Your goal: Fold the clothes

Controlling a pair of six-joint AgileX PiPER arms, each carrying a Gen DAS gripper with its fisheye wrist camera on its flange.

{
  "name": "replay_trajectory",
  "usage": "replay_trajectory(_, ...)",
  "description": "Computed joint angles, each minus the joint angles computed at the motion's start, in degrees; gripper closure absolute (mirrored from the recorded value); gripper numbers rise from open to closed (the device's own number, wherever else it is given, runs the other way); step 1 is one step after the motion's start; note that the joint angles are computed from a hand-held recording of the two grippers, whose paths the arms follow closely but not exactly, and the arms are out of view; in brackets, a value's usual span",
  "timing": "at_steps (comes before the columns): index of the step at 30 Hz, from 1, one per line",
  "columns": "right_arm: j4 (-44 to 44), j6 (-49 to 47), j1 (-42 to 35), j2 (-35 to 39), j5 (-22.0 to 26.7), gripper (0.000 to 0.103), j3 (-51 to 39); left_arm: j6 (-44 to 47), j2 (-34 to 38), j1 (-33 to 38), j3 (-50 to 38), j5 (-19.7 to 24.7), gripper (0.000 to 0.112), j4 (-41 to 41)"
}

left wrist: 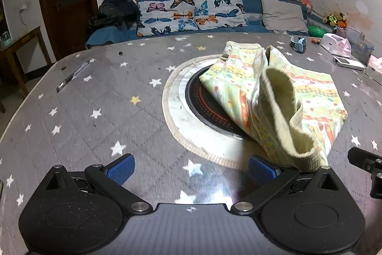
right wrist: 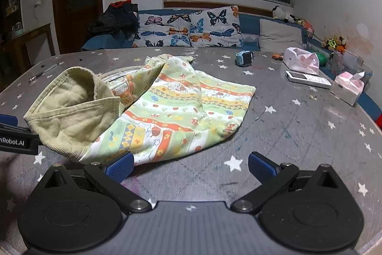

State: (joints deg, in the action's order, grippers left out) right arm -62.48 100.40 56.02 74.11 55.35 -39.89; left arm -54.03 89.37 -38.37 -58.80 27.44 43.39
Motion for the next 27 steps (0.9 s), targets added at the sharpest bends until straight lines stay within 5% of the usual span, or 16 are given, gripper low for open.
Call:
replay_trajectory(17,0.1,-11.3,-10.2,-2.8,-7.8,0.001,-2.5,10.4,4.3,5.4,-12.6,0.3,0.009,-1.9)
replay_trajectory(23,0.8,-18.4,-18.6,-1.6,-14.6,0.006,-5.3,32.4,9.1,8.3,-22.4,-2.2,0.01,-23.0)
replay_trajectory(27,2.9,-23.4,-25.4,1.3,-21.4,0.01,-7.7,49.6,17.8,8.6,-34.2,2.9,0.022,-38.5)
